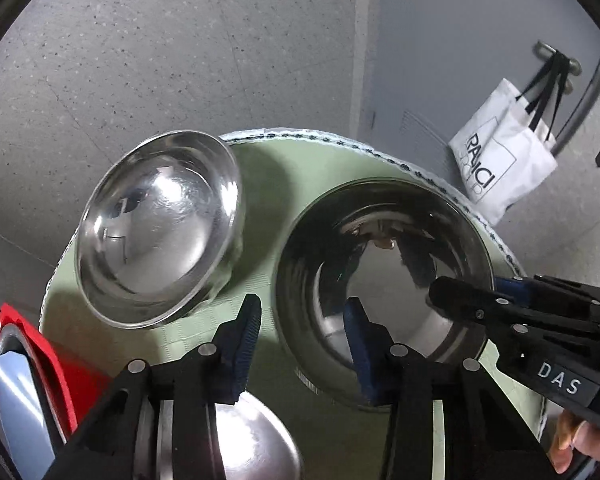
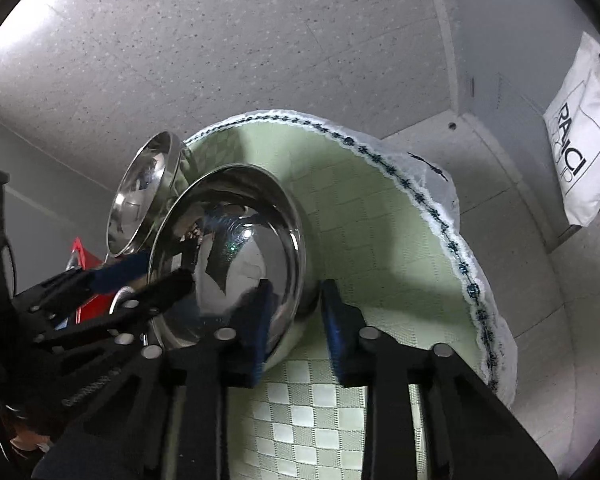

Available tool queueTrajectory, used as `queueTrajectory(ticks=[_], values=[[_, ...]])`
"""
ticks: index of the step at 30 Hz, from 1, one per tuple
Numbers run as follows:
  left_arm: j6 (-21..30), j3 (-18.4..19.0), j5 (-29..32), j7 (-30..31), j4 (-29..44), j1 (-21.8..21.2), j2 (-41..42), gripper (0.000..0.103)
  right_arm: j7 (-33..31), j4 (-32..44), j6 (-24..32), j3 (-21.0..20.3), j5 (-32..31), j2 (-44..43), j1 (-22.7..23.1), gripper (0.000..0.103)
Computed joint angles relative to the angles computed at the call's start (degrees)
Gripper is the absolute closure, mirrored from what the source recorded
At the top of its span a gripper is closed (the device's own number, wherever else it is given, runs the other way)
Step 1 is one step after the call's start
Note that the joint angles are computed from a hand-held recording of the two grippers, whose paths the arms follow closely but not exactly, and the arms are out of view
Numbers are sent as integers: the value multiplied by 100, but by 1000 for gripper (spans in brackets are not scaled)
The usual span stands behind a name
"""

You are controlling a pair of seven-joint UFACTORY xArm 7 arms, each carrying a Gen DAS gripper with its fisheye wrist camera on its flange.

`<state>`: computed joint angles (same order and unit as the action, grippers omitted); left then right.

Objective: Organize plates and bowls
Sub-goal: 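Grasp a small steel bowl rim with both grippers and lift, then lower the small bowl into another small steel bowl, release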

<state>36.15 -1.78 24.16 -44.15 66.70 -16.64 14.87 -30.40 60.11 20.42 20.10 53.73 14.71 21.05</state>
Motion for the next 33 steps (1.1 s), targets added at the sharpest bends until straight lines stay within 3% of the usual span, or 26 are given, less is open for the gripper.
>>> queueTrajectory(ticks=[4, 7, 12, 17, 23, 29, 33], values=[[-23, 4, -151, 168, 147, 37, 198, 80, -120, -9, -33, 31, 189, 30, -63, 92], [-206, -5, -318, 278, 87, 102, 156, 89, -461, -37, 98, 82, 634, 31, -206, 93], [-409, 89, -135, 158, -97, 69, -163, 90, -643, -108, 133, -28, 924, -231, -146, 93], [-576, 157, 150, -219, -433, 296, -747, 90, -607, 191, 245, -150, 790, -411, 59, 93], [-576, 172, 220, -139, -798, 894, -1301, 90, 147, 1181, 292, -144, -292, 125, 435, 93], [-450, 186, 337, -175, -780, 1261, -1241, 89, 1270, 2383, 514, -152, -1676, 1102, 752, 93], [-528, 239, 92, -11, -751, 1403, -1039, 89, 1809, 2714, 464, -174, -2377, 1453, 893, 93]])
